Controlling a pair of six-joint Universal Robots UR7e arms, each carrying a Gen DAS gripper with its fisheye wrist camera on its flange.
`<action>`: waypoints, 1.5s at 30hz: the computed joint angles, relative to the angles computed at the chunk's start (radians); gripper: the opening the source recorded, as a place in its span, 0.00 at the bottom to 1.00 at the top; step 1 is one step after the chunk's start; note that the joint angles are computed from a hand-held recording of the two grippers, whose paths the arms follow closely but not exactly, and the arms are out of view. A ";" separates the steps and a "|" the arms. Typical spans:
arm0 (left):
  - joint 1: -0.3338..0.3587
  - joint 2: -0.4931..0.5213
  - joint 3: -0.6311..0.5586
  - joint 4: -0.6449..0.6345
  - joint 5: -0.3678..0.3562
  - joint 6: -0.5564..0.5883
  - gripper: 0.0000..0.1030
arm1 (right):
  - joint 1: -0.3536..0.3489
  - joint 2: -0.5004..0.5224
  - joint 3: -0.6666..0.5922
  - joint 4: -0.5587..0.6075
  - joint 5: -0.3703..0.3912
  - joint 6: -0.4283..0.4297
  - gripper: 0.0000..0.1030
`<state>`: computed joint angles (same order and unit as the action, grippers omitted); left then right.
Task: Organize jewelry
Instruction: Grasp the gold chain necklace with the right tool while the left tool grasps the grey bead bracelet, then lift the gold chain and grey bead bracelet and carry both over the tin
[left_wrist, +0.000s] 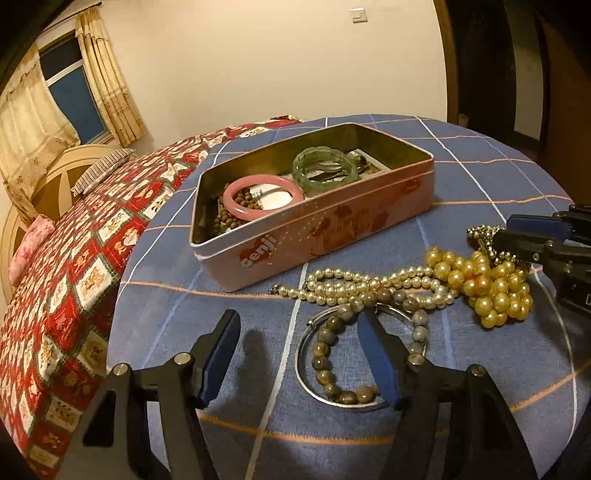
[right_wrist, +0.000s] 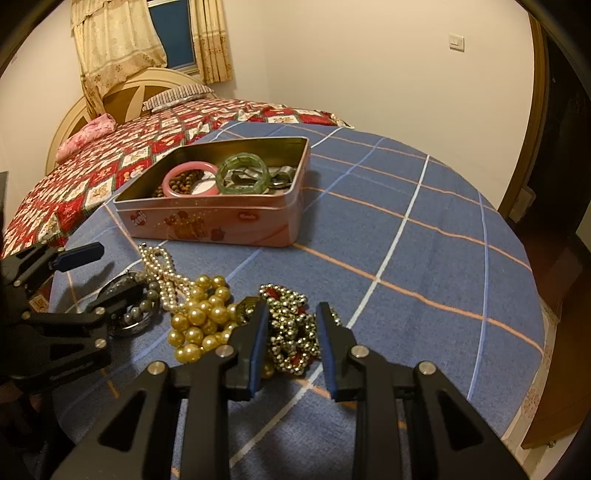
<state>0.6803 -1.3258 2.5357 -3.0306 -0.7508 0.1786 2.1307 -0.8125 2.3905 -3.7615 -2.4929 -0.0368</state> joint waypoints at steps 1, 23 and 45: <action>-0.003 0.003 0.001 -0.002 -0.001 0.008 0.59 | 0.000 -0.001 -0.001 0.007 0.000 -0.001 0.28; 0.000 -0.165 -0.021 0.057 -0.081 -0.050 0.09 | -0.010 -0.004 0.012 -0.035 0.038 -0.026 0.13; 0.029 -0.206 -0.036 0.073 -0.110 -0.068 0.09 | 0.015 -0.043 0.007 -0.003 -0.011 -0.026 0.08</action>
